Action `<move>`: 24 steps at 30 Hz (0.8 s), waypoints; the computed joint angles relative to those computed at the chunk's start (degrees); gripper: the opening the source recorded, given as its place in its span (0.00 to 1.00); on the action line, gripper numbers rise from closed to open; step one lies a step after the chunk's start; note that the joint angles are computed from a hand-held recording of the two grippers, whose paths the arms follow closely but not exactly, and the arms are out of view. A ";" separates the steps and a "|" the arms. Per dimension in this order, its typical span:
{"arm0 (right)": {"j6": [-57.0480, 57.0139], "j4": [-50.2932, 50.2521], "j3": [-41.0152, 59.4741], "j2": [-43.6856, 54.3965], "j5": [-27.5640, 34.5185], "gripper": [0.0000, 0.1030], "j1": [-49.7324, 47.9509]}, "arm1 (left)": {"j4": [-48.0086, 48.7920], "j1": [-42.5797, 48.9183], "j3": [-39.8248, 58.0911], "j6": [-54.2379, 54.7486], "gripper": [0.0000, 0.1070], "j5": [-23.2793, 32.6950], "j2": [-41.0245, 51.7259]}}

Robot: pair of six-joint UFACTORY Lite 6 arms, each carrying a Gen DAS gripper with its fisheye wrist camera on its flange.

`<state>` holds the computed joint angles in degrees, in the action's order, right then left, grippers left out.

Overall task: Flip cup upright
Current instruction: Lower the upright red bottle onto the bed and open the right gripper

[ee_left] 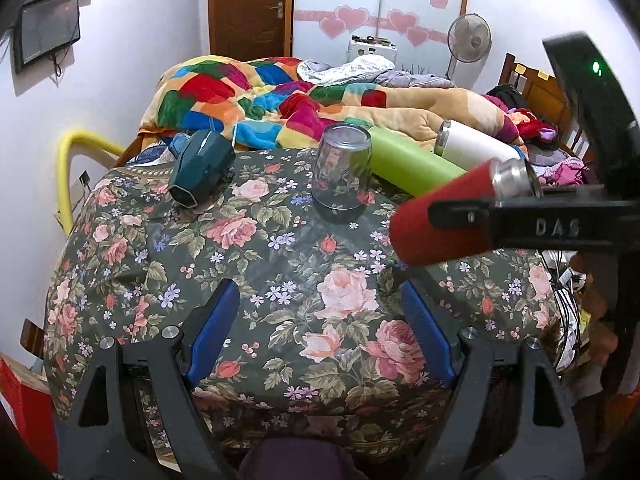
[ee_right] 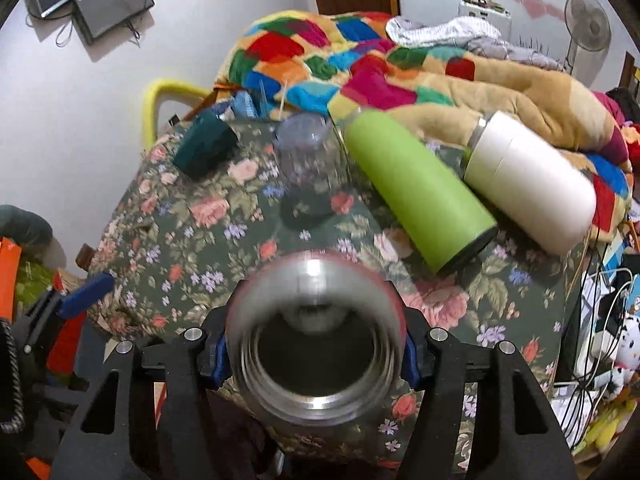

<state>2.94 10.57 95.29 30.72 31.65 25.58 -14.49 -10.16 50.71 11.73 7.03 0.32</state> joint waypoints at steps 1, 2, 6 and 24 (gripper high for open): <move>0.67 -0.78 0.54 0.10 -0.14 0.58 0.35 | 0.30 -0.06 0.34 -0.33 0.77 0.20 0.22; 1.21 -1.65 1.02 0.11 -0.15 0.58 0.59 | 0.20 -0.08 0.58 -0.29 0.77 0.32 0.41; 1.88 -3.77 3.33 0.97 0.37 0.58 1.09 | -0.64 -0.10 1.65 0.33 0.77 0.79 1.37; 1.90 -6.35 3.41 4.89 1.77 0.58 2.68 | -0.66 0.19 4.29 0.65 0.77 1.12 7.04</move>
<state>4.84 4.22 98.70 35.62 33.42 28.27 -15.16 -9.97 55.00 12.39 8.16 7.36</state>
